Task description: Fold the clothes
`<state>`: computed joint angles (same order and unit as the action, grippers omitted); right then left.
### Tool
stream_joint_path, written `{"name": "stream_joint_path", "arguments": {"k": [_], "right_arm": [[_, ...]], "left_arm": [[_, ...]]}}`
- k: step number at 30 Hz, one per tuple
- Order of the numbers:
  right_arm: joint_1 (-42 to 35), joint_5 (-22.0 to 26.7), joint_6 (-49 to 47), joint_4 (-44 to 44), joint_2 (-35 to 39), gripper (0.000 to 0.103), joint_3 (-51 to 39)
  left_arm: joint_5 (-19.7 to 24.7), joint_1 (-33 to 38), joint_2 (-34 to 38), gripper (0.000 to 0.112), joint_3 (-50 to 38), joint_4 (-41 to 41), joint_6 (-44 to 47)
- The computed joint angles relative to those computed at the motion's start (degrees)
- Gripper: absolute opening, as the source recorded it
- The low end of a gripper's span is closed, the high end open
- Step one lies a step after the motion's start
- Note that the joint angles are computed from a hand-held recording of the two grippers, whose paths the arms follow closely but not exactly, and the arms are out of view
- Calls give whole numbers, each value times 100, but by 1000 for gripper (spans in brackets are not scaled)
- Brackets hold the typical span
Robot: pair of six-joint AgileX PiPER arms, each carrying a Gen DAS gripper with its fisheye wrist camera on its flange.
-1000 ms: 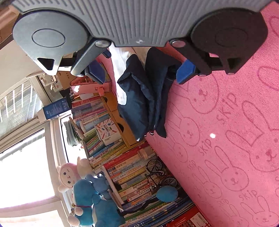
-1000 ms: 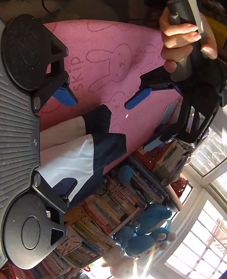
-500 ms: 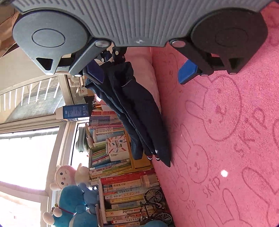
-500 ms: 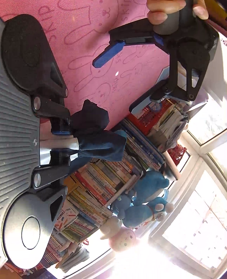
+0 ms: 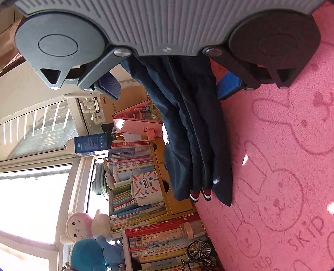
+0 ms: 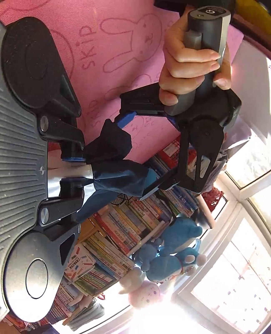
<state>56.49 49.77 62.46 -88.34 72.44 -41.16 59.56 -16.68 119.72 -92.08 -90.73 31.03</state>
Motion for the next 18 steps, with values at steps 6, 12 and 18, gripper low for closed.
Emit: {"name": "stream_joint_path", "arguments": {"k": [6,12,18], "right_arm": [[50,-170,125,-104,4,16,185],[-52,-430,402,-191,-122,16,316],[-1372,-2335,-425,1529,-1614,62,552]], "left_arm": [[30,-219,371,103,-1162,1132,-946],[-197,-471,417,77,-1662,2169,-1543],[-315,-391,194,41,-1240,2361,-1512]]}}
